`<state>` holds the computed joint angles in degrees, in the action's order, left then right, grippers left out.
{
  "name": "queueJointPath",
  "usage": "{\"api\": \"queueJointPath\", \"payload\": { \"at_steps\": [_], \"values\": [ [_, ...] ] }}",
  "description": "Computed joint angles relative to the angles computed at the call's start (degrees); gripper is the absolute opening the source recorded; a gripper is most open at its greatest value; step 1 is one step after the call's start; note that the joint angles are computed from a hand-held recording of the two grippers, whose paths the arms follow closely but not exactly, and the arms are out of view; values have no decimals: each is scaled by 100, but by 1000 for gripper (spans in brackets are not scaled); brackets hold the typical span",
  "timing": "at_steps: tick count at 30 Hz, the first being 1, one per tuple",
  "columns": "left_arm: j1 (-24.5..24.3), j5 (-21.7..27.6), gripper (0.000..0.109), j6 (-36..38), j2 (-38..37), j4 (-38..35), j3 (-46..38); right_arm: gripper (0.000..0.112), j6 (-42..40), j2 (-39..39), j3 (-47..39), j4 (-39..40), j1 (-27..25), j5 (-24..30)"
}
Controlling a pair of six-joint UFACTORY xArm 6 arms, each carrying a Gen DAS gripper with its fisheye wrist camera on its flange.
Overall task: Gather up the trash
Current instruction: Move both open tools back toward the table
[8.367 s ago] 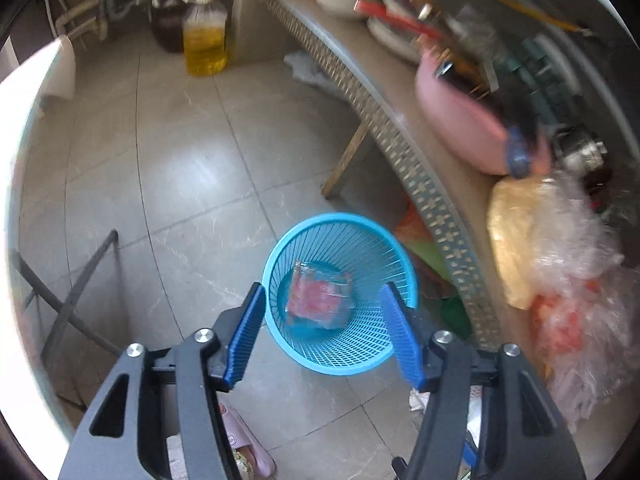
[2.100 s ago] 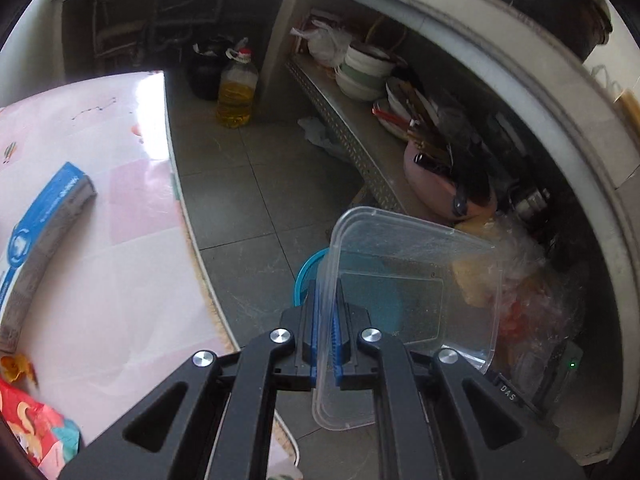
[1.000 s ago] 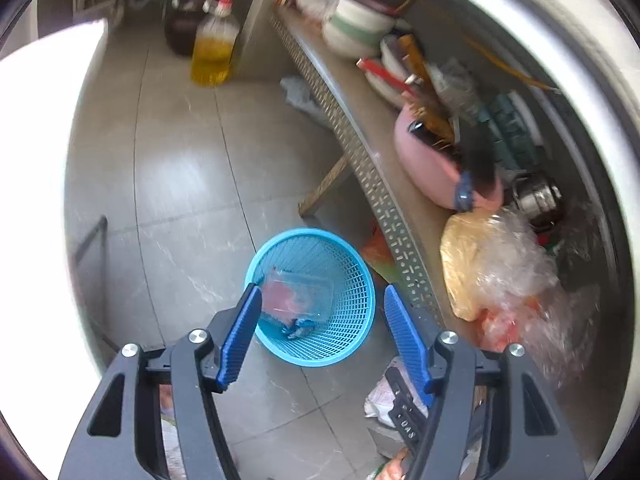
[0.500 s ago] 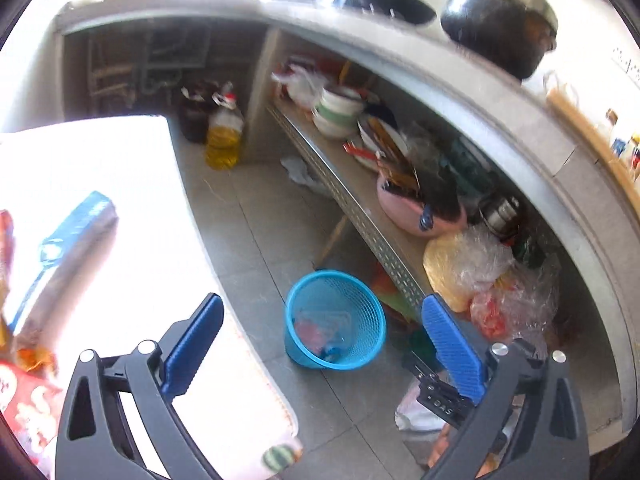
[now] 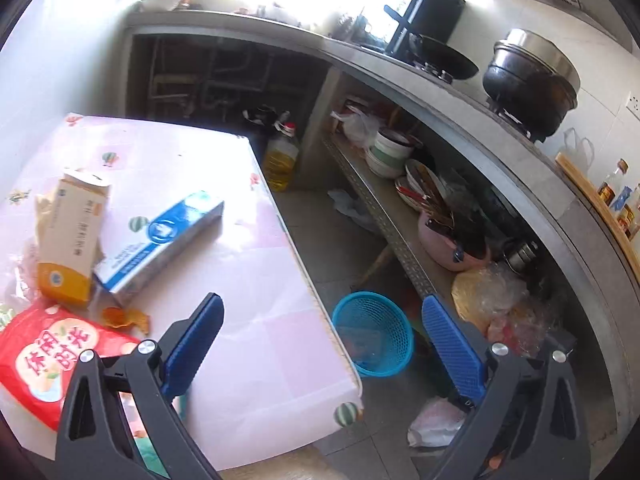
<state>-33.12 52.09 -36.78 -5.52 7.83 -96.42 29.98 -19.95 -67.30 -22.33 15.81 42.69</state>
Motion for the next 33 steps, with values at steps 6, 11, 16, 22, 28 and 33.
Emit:
{"api": "queueJointPath", "payload": {
  "at_steps": [6, 11, 16, 22, 28, 33],
  "values": [
    [333, -79, 97, 102, -842, 3, 822, 95, -291, 331, -511, -250, 350, 74],
    [774, -80, 97, 248, -1508, -205, 1447, 95, -938, 685, -887, 299, 563, -249],
    [1236, -29, 97, 329, -1988, 27, 1856, 95, -1896, 1072, -1356, 1641, 697, -581],
    [1910, -37, 97, 818, -2185, -221, 1951, 95, -2124, 1643, -2177, 2318, 1022, -254],
    [2610, -157, 97, 1137, -2029, -478, 1783, 95, -2345, 2121, -2862, 2567, 1263, 193],
    [3104, -196, 97, 1498, -1876, -875, 1675, 95, -2565, 2434, -3369, 2985, 1285, 586]
  ]
}}
